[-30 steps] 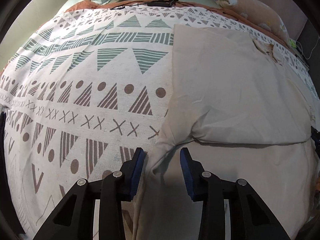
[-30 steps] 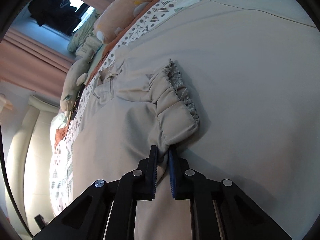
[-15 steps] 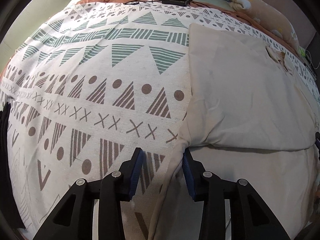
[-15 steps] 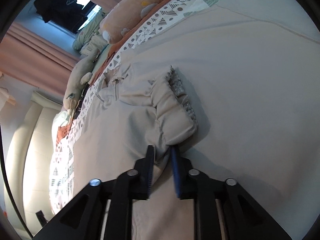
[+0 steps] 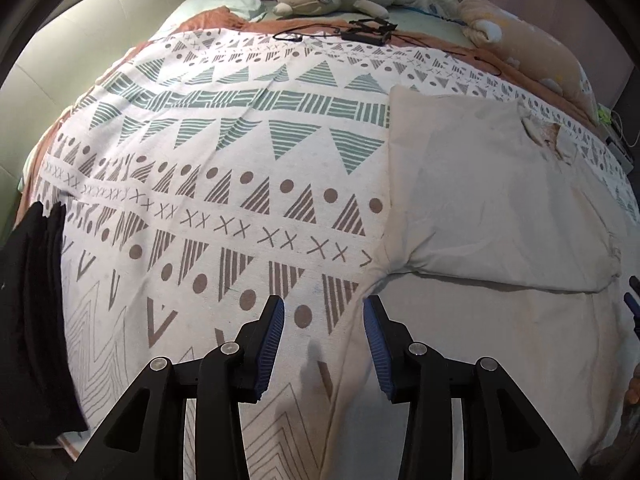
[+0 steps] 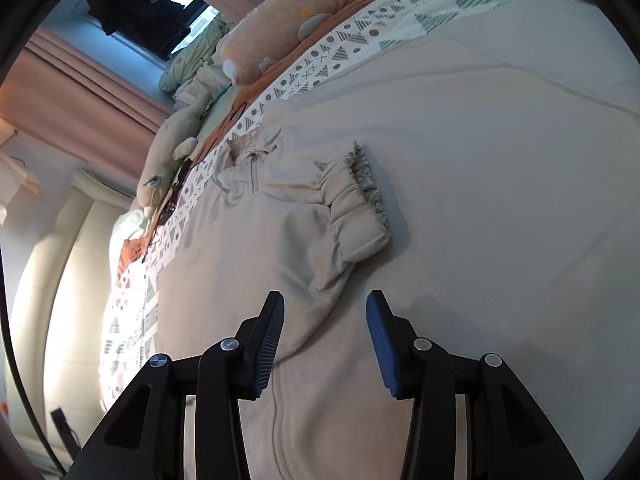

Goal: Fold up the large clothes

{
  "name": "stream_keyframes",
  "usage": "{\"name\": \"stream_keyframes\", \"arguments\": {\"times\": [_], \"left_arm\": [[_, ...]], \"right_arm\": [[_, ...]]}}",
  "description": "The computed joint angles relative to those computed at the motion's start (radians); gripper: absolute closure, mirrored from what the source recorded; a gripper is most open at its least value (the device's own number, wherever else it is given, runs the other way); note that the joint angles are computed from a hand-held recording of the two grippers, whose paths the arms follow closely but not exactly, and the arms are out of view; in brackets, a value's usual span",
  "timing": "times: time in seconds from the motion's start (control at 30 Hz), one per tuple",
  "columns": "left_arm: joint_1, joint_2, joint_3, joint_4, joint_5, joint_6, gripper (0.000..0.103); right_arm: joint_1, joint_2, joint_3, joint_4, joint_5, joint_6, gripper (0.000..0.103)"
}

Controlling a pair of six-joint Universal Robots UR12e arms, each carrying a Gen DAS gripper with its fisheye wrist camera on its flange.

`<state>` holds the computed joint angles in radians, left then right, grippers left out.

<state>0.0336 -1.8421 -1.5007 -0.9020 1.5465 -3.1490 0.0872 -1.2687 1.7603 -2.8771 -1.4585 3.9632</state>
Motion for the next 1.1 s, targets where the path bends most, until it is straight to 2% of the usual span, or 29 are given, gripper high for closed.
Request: {"name": "stream_keyframes", "arguments": {"times": [0.07, 0.13, 0.17, 0.23, 0.27, 0.3, 0.37, 0.43, 0.5, 0.57, 0.63, 0.73, 0.8, 0.93, 1.03, 1.1], "left_arm": [[-0.002, 0.018, -0.004, 0.007, -0.036, 0.002, 0.060], [-0.008, 0.032, -0.009, 0.022, -0.065, 0.005, 0.060], [-0.012, 0.041, -0.015, 0.035, -0.087, 0.008, 0.060], [-0.018, 0.054, -0.020, 0.042, -0.147, 0.020, 0.051], [-0.023, 0.058, -0.020, 0.040, -0.178, 0.030, 0.037], [-0.031, 0.064, -0.026, 0.053, -0.199, 0.040, 0.028], [-0.050, 0.072, -0.035, 0.083, -0.216, 0.061, 0.025], [-0.066, 0.076, -0.031, 0.078, -0.257, 0.076, 0.025], [-0.081, 0.079, -0.029, 0.076, -0.288, 0.082, 0.025], [-0.099, 0.082, -0.030, 0.090, -0.305, 0.086, 0.025], [-0.109, 0.087, -0.037, 0.115, -0.352, 0.069, 0.025], [-0.129, 0.092, -0.040, 0.144, -0.384, 0.053, 0.023], [-0.144, 0.095, -0.042, 0.163, -0.397, 0.049, 0.018], [-0.171, 0.100, -0.044, 0.186, -0.427, 0.047, 0.017], [-0.197, 0.101, -0.046, 0.214, -0.430, 0.042, 0.017], [-0.219, 0.102, -0.049, 0.241, -0.399, 0.044, 0.017]], "right_arm": [[0.005, -0.033, 0.029, -0.008, -0.024, -0.021, 0.057], [0.003, -0.064, 0.053, -0.006, -0.035, -0.018, 0.041], [0.000, -0.084, 0.073, -0.019, -0.045, -0.013, 0.041], [-0.005, -0.118, 0.099, -0.022, -0.061, -0.027, 0.040], [-0.007, -0.137, 0.109, -0.002, -0.074, -0.039, 0.040], [-0.009, -0.160, 0.118, 0.030, -0.093, -0.052, 0.040], [-0.019, -0.203, 0.143, 0.055, -0.120, -0.068, 0.039], [-0.031, -0.245, 0.173, 0.062, -0.133, -0.066, 0.021], [-0.046, -0.289, 0.205, 0.061, -0.151, -0.070, 0.013], [-0.059, -0.332, 0.228, 0.098, -0.170, -0.078, 0.012], [-0.071, -0.367, 0.241, 0.143, -0.185, -0.080, 0.011], [-0.095, -0.419, 0.274, 0.154, -0.190, -0.091, 0.011], [-0.104, -0.449, 0.289, 0.168, -0.210, -0.103, 0.011], [-0.141, -0.513, 0.325, 0.179, -0.210, -0.138, 0.011], [-0.174, -0.556, 0.351, 0.185, -0.222, -0.153, 0.011], [-0.193, -0.578, 0.367, 0.179, -0.241, -0.156, 0.011]]}}
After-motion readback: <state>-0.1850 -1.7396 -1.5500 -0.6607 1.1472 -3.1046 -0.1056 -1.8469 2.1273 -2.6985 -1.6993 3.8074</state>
